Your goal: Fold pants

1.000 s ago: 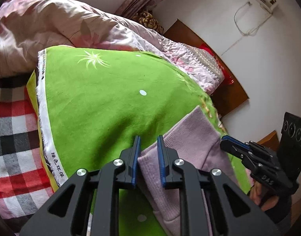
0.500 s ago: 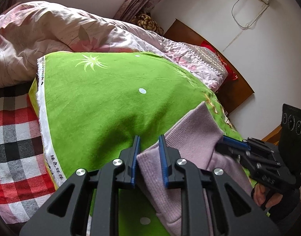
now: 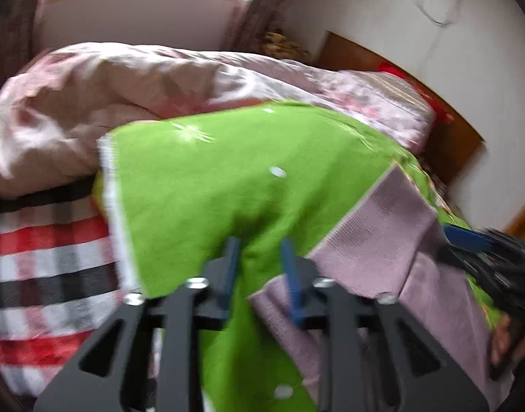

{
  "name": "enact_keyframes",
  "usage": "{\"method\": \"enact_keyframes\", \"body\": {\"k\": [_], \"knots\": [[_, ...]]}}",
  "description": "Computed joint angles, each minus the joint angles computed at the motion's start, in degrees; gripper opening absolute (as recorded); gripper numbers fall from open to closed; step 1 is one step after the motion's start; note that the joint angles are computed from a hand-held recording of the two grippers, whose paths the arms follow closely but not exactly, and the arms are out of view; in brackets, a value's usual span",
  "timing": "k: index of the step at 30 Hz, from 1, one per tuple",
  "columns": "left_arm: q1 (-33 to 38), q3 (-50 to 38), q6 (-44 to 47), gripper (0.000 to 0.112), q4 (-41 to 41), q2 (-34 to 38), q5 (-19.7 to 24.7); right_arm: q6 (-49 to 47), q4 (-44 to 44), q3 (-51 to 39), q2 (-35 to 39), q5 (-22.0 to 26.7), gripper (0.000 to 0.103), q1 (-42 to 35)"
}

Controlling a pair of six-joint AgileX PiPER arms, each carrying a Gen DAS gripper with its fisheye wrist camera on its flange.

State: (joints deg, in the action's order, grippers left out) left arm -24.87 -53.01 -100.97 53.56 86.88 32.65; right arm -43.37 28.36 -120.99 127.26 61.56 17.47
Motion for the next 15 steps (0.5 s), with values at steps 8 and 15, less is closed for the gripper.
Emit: {"method": "enact_keyframes", "body": {"k": [8, 15], "knots": [[-16.1, 0.2, 3.0, 0.066, 3.2, -9.7, 0.6, -15.7, 2.1, 41.5, -34.6, -2.0, 0.066, -9.7], [-15.8, -4.9, 23.8, 0.061, -16.5, 0.9, 0.7, -23.0, 7.2, 71.5, -49.9, -0.4, 0.066, -20.0]]}}
